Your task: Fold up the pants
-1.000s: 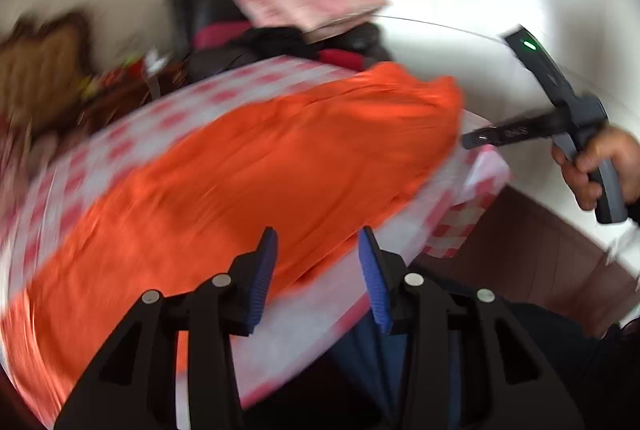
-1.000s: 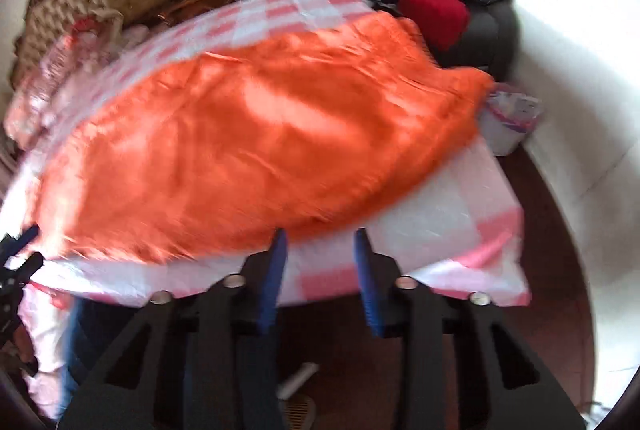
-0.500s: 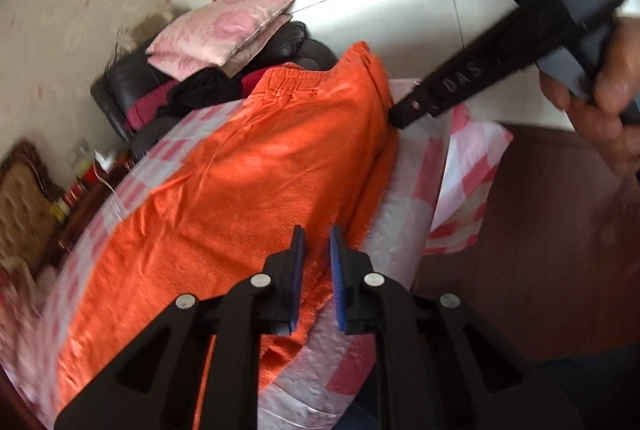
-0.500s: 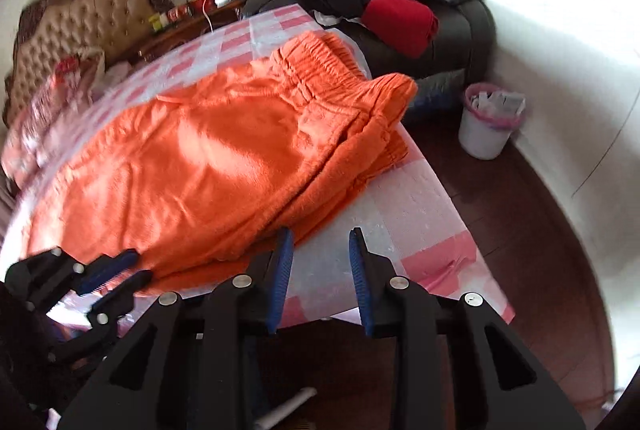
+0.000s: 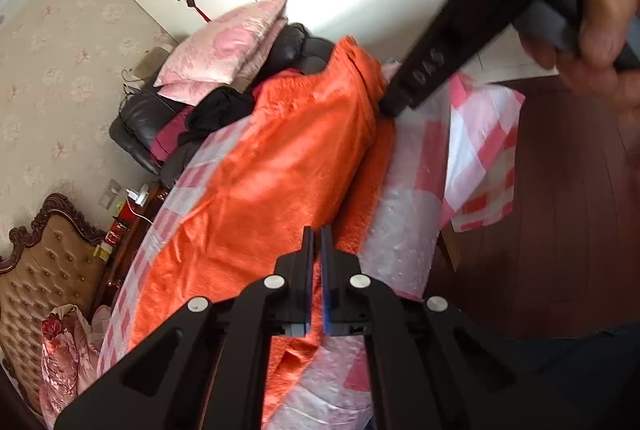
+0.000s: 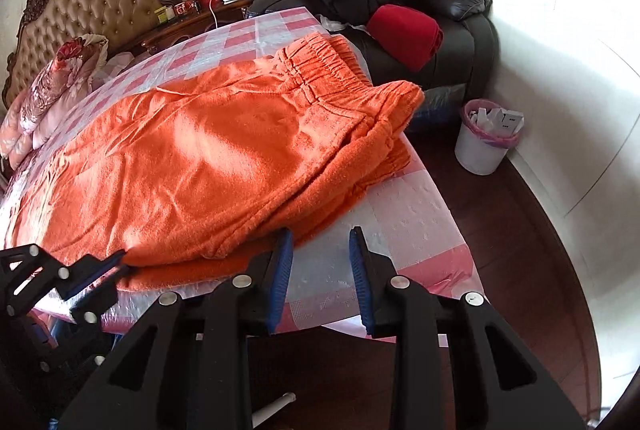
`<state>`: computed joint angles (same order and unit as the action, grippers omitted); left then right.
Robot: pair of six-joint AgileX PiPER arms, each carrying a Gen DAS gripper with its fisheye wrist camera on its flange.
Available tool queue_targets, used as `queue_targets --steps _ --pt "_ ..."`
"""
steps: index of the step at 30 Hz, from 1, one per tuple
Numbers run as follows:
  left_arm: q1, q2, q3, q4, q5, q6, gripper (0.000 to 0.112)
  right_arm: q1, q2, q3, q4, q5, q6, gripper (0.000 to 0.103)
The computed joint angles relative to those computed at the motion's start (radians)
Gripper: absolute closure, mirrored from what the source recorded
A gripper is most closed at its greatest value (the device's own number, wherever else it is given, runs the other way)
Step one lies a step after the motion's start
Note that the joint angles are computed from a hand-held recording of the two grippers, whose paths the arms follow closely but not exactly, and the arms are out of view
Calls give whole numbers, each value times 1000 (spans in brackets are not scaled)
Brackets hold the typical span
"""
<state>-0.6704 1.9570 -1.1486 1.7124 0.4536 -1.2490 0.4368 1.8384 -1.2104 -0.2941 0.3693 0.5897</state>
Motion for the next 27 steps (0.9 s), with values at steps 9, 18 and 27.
queue_targets --steps 9,18,27 --pt "-9 3 16 -55 -15 65 110 5 -1 -3 -93 30 131 75" --pt "31 -182 209 6 -21 -162 96 59 -103 32 -407 133 463 73" --pt "512 -728 652 -331 -96 -186 88 305 142 -341 5 159 -93 69"
